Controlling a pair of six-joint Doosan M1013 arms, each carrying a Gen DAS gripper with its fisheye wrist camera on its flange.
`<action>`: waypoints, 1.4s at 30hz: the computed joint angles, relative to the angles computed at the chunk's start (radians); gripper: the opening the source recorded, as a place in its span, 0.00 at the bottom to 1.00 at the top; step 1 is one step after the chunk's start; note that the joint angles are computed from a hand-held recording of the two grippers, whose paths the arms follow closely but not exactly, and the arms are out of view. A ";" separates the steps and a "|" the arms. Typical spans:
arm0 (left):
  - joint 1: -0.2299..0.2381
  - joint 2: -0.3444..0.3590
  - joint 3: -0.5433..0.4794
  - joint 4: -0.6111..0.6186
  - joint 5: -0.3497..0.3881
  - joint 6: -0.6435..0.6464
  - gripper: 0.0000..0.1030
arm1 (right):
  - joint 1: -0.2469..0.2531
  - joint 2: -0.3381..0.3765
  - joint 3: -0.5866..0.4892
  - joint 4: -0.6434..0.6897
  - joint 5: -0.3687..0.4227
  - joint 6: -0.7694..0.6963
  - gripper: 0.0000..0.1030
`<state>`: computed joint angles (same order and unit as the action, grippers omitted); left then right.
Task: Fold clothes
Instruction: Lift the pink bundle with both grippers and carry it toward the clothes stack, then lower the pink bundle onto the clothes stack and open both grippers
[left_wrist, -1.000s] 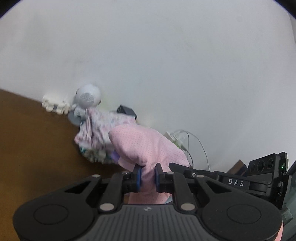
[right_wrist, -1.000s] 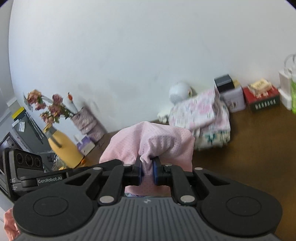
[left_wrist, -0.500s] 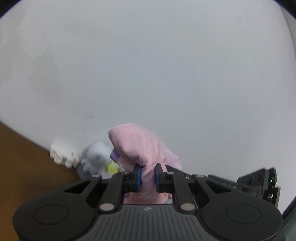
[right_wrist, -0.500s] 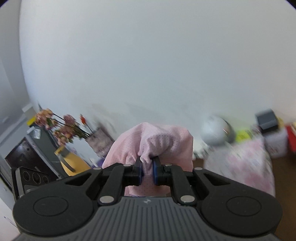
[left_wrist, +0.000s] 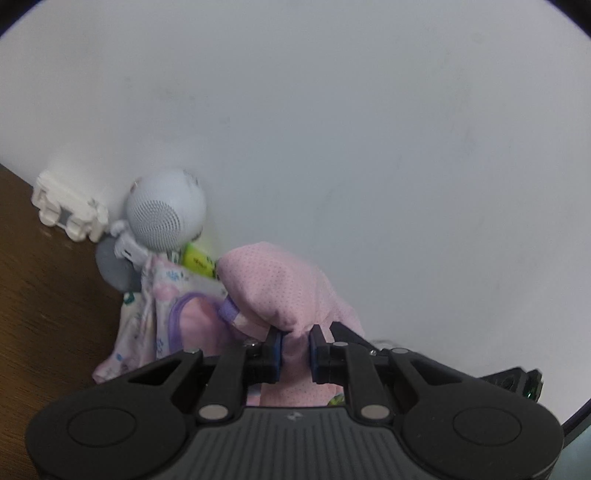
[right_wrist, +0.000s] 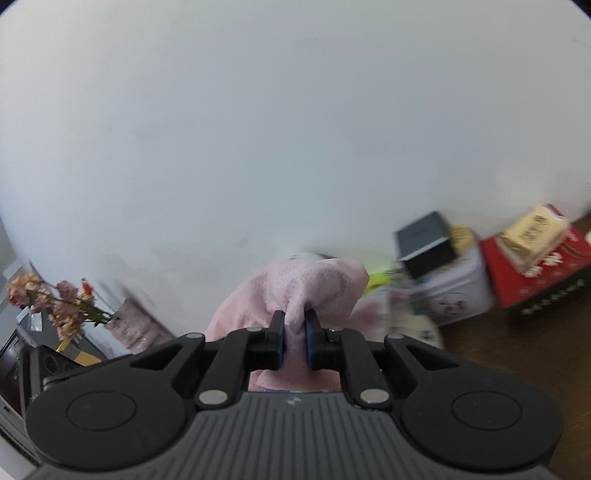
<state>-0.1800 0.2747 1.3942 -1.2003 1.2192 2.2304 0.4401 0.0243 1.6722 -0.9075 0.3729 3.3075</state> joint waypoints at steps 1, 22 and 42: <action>-0.002 0.003 0.000 0.004 0.000 -0.001 0.13 | -0.003 -0.002 0.006 0.012 -0.001 -0.007 0.10; 0.015 -0.002 -0.008 0.087 -0.023 0.030 0.13 | 0.028 -0.005 -0.004 -0.169 0.091 0.111 0.39; 0.040 -0.023 0.029 0.060 -0.094 0.106 0.48 | 0.012 0.037 -0.013 0.033 -0.023 -0.195 0.29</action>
